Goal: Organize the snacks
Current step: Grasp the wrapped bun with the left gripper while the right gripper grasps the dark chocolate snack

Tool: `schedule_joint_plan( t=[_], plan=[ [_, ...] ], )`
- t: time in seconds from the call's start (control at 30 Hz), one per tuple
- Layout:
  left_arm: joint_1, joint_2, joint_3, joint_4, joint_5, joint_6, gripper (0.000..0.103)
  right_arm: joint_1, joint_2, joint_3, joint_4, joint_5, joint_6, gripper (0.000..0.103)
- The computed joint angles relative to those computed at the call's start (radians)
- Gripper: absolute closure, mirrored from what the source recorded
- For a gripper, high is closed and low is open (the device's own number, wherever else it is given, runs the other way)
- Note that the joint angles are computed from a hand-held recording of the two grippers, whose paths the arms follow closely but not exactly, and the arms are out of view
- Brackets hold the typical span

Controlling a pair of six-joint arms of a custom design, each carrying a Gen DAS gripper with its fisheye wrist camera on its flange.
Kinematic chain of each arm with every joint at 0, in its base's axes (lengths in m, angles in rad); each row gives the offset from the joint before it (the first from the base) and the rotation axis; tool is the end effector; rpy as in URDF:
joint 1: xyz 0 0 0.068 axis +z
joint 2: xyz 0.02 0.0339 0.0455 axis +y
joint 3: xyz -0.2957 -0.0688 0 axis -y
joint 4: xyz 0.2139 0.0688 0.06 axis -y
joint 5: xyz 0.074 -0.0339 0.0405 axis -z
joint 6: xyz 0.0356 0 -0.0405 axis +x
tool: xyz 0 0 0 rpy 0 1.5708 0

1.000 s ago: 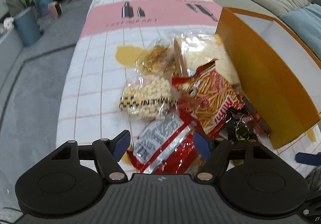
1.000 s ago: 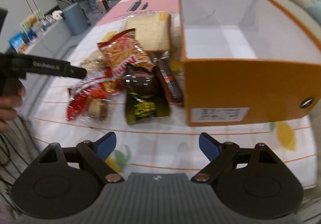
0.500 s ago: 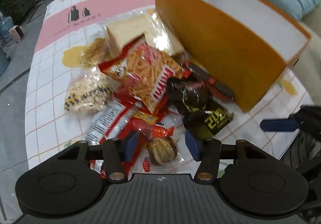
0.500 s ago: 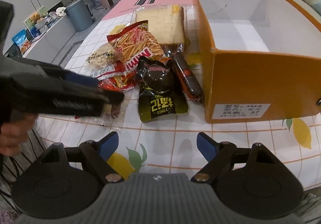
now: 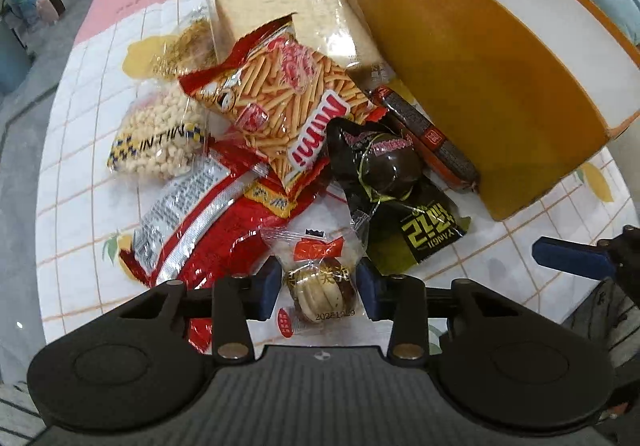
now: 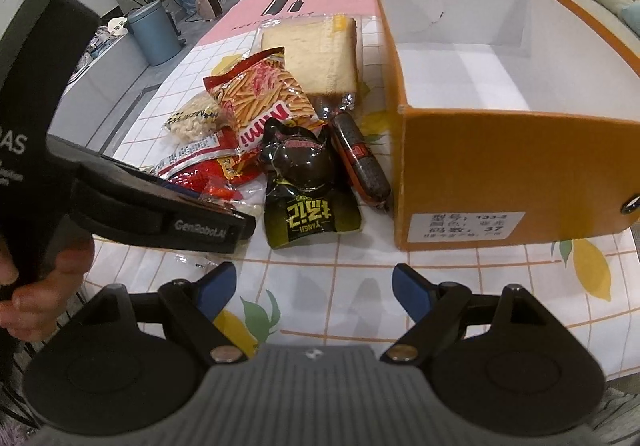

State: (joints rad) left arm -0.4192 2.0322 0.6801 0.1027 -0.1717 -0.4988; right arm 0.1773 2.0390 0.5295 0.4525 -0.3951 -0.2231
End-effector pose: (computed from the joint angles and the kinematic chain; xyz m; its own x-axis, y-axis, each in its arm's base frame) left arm 0.2684 -0.1129 0.0790 -0.9293 -0.1019 -0.3549 -0.1057 0.9944 -0.0088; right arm 0.2722 0.0627 0.0745 -0.7588 -0.3434 -0.5535 -0.5300 0.8195 0.2182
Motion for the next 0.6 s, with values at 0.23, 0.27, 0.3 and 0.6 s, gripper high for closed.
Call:
schedule_joint_plan(
  t=[0.23,0.27,0.3,0.6],
  plan=[
    [0.101,-0.193,-0.186,0.164,0.177,0.009,0.058,-0.007,-0.009,-0.001,-0.024,-0.036,-0.015,0.02],
    [0.124,-0.222,-0.21,0.19,0.21,0.006,0.058,-0.011,-0.01,0.0,-0.029,-0.052,-0.012,0.02],
    [0.147,-0.254,-0.232,0.214,0.237,-0.003,0.058,-0.013,-0.01,-0.001,-0.027,-0.066,-0.009,0.02],
    [0.257,-0.381,-0.309,0.253,0.193,-0.061,0.058,0.078,0.032,-0.076,0.239,-0.021,0.063,0.03]
  ],
)
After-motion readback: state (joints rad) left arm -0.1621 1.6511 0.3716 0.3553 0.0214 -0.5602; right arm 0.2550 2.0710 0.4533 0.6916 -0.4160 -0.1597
